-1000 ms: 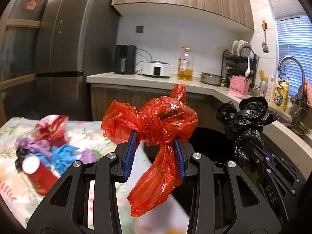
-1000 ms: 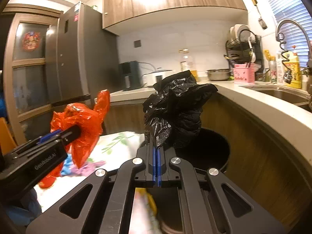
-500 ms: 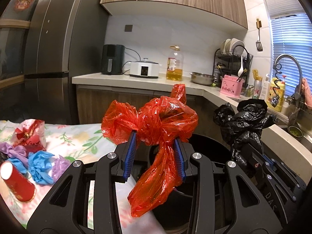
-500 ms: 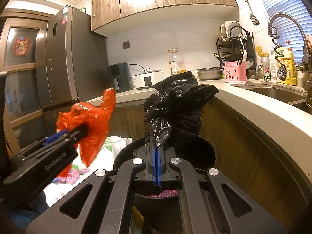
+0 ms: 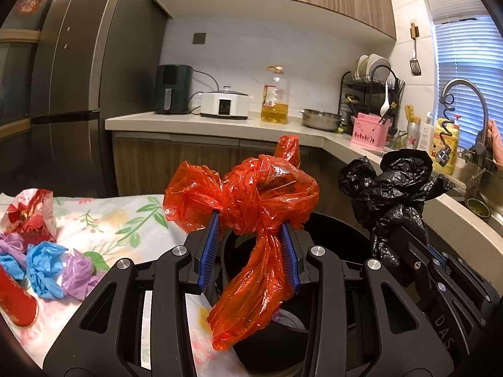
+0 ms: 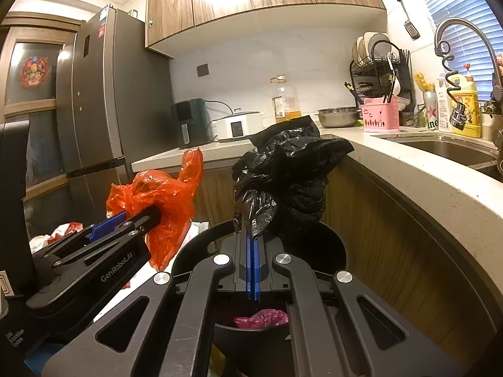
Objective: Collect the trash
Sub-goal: 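Lift and carry the red and black bags over the bin, then open both tools to drop the bags into the bin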
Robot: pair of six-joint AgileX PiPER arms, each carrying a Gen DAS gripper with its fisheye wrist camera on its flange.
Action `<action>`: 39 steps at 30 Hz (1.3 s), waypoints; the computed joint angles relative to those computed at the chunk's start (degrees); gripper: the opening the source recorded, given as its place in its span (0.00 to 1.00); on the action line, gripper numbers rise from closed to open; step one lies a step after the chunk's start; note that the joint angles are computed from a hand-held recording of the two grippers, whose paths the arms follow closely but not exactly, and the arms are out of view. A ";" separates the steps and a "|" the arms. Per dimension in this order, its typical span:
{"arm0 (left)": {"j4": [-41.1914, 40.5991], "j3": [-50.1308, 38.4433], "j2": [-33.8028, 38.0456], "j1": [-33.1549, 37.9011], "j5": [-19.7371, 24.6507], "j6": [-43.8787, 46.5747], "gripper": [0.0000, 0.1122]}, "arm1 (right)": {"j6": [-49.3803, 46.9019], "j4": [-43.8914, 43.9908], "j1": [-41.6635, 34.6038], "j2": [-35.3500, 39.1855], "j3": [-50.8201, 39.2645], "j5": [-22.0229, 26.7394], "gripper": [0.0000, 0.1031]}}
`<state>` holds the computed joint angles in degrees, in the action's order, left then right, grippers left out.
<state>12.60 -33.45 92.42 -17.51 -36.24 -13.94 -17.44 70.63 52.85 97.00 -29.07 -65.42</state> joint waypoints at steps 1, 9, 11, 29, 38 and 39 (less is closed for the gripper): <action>0.46 -0.24 0.32 0.06 -0.02 -0.38 0.32 | 0.20 -0.17 -0.19 0.18 -0.04 0.00 0.02; 0.55 -2.19 3.04 -1.02 -0.13 -0.15 0.32 | 0.47 -1.34 -1.91 0.77 -0.56 1.02 0.02; 1.73 -2.64 3.60 -1.00 -0.06 -0.92 0.32 | 0.70 -1.83 -2.48 0.89 -0.59 1.49 0.02; 5.00 -4.02 7.41 0.50 -1.32 -3.29 0.57 | 3.78 -5.35 -6.07 1.49 -0.10 3.83 0.22; 7.73 -2.33 7.32 4.69 -2.61 -7.76 0.65 | 4.15 -5.26 -6.12 1.60 0.04 4.62 0.38; 7.87 -1.60 6.91 5.37 -3.16 -7.78 0.66 | 4.36 -5.31 -6.13 1.75 0.05 4.77 0.42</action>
<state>20.48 -35.05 99.33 -12.14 -39.40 -21.72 -13.09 65.31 46.71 98.75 -29.02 -60.64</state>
